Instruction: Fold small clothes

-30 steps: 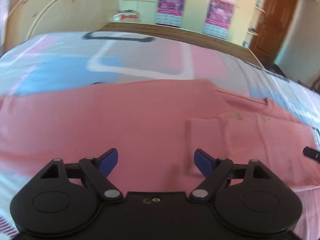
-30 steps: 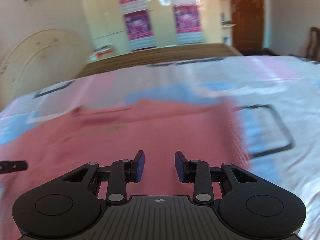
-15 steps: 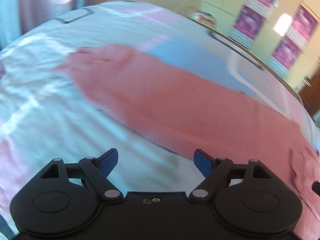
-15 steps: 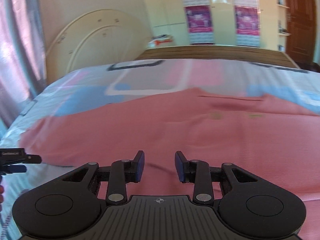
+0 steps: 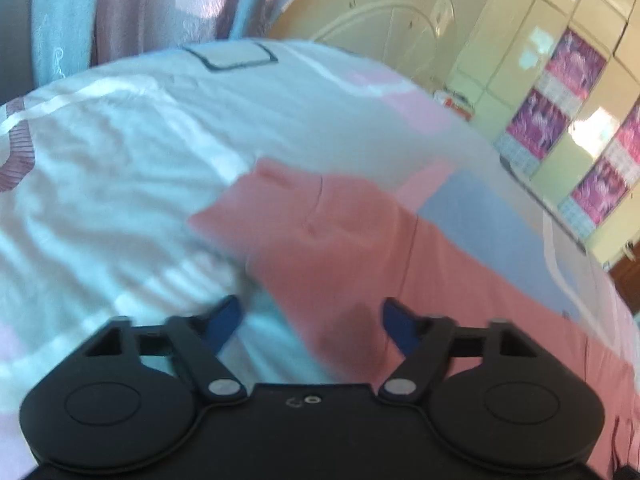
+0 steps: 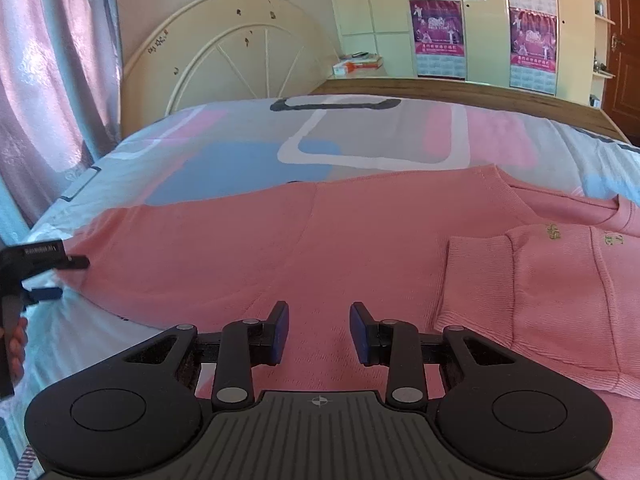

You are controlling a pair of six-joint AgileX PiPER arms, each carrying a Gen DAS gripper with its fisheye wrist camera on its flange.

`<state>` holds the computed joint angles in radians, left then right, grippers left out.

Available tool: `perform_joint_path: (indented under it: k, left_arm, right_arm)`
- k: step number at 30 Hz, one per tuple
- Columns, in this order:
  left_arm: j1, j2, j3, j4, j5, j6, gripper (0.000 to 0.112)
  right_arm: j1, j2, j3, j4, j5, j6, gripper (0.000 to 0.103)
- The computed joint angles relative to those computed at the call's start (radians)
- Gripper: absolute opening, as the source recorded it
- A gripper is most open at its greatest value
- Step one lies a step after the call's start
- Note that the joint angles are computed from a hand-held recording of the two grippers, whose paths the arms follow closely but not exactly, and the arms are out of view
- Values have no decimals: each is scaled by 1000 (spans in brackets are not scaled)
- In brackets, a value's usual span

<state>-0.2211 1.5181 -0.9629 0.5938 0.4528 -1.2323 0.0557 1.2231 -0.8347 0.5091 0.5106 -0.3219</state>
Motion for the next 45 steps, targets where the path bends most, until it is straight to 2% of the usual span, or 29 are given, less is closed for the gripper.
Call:
perform_joint_path:
  k: [1, 2, 4, 5, 9, 12, 16, 17, 21, 24, 26, 27, 28, 29, 30, 31, 32, 33, 35, 36, 38, 41, 43, 45]
  left_arm:
    - [1, 8, -1, 15, -12, -17, 40]
    - [16, 17, -4, 5, -36, -4, 27]
    - [42, 31, -13, -46, -65, 39, 10]
    - [52, 36, -17, -83, -80, 81, 7]
    - [10, 22, -39, -34, -73, 57, 5]
    - [-72, 4, -94, -11, -60, 95, 5]
    - [-243, 40, -250, -14, -20, 208, 4]
    - [-285, 62, -298, -56, -24, 262, 4]
    - [-464, 214, -524, -182, -18, 433, 4]
    - [-575, 373, -711, -293, 2, 575, 4]
    - [-637, 495, -854, -382, 43, 682, 4]
    - [-664, 552, -917, -417, 64, 728, 4]
    - [-687, 613, -988, -451, 101, 777, 5]
    - [-711, 677, -1068, -452, 153, 797, 10]
    - [-728, 731, -1137, -454, 209, 810, 13]
    - [-738, 761, -1173, -467, 250, 827, 23]
    - [-747, 776, -1188, -464, 285, 832, 27]
    - [-749, 764, -1162, -446, 291, 823, 32]
    - [-763, 678, -1013, -351, 240, 724, 69]
    - [-772, 623, -917, -279, 198, 633, 74]
    - [-764, 521, -760, -161, 150, 491, 77]
    - [-743, 438, -637, -42, 177, 368, 77]
    - [-726, 401, -568, 5, 207, 310, 77]
    - [-706, 368, -494, 32, 224, 260, 76]
  right_arm:
    - [8, 11, -4, -16, -9, 18, 33]
    - [17, 22, -8, -36, -19, 38, 33]
    - [31, 44, -16, -72, -34, 77, 33]
    - [38, 54, -20, -89, -40, 96, 33]
    - [59, 117, -28, -152, -53, 152, 33]
    - [39, 150, -33, -96, -36, 75, 33]
    - [-77, 84, -7, 134, 9, -118, 34]
    - [-106, 56, 2, 155, 19, -140, 34]
    - [-302, -42, 17, 239, 134, -271, 34]
    - [-524, -82, 13, 286, 248, -376, 34]
    - [-684, -89, 8, 309, 322, -455, 34]
    - [-762, -89, 5, 319, 357, -496, 38]
    - [-832, -84, 1, 328, 387, -531, 52]
    - [-903, -79, -4, 340, 423, -568, 59]
    - [-960, -70, -7, 354, 449, -603, 63]
    - [-1011, -62, -14, 365, 478, -636, 63]
    - [-1058, -53, -25, 370, 516, -666, 63]
    - [-1086, -42, -34, 378, 543, -684, 63]
    - [-1109, -35, -38, 396, 575, -711, 63]
    - [-1113, -30, -39, 401, 586, -722, 63]
    - [-1086, -49, -15, 411, 582, -738, 63]
    - [-981, -82, 13, 416, 536, -767, 63]
    - [-875, -97, 34, 406, 473, -772, 63]
    - [-753, -118, 62, 383, 374, -780, 63]
